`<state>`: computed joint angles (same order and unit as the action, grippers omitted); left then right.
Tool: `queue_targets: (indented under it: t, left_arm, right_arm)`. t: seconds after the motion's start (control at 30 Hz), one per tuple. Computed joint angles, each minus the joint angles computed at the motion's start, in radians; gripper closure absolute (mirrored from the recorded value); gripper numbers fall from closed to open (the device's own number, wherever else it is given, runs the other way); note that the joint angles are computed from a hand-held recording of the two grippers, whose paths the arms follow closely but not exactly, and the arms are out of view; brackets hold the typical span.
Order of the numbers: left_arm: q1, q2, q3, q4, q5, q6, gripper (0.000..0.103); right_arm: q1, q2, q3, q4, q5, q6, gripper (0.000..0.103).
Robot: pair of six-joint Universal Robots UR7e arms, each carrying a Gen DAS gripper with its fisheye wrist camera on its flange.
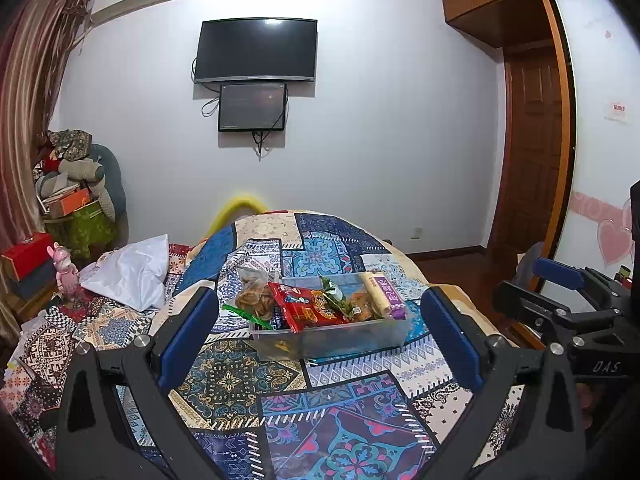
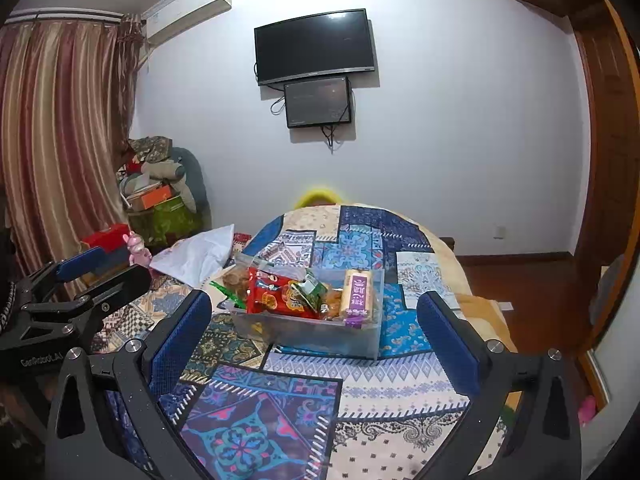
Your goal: Organize snacks
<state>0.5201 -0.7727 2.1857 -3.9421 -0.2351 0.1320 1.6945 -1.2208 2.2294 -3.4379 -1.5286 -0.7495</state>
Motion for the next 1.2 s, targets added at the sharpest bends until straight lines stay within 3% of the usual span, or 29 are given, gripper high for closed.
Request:
queue_targets:
  t: [0.4, 0.73, 1.2]
  left_arm:
    - [0.01, -0.011, 0.01, 0.046, -0.002, -0.049, 0.001]
    - [0.005, 0.001, 0.001, -0.016, -0.002, 0.009, 0.001]
    - [-0.003, -0.016, 0.023, 0.042, -0.017, -0.046, 0.001]
  right_arm:
    - [0.002, -0.003, -0.001, 0.012, -0.008, 0.0, 0.0]
    - [0.002, -0.002, 0.0, 0.01, -0.006, 0.001, 0.0]
    - [0.003, -0.004, -0.002, 0.018, 0.0, 0.003, 0.0]
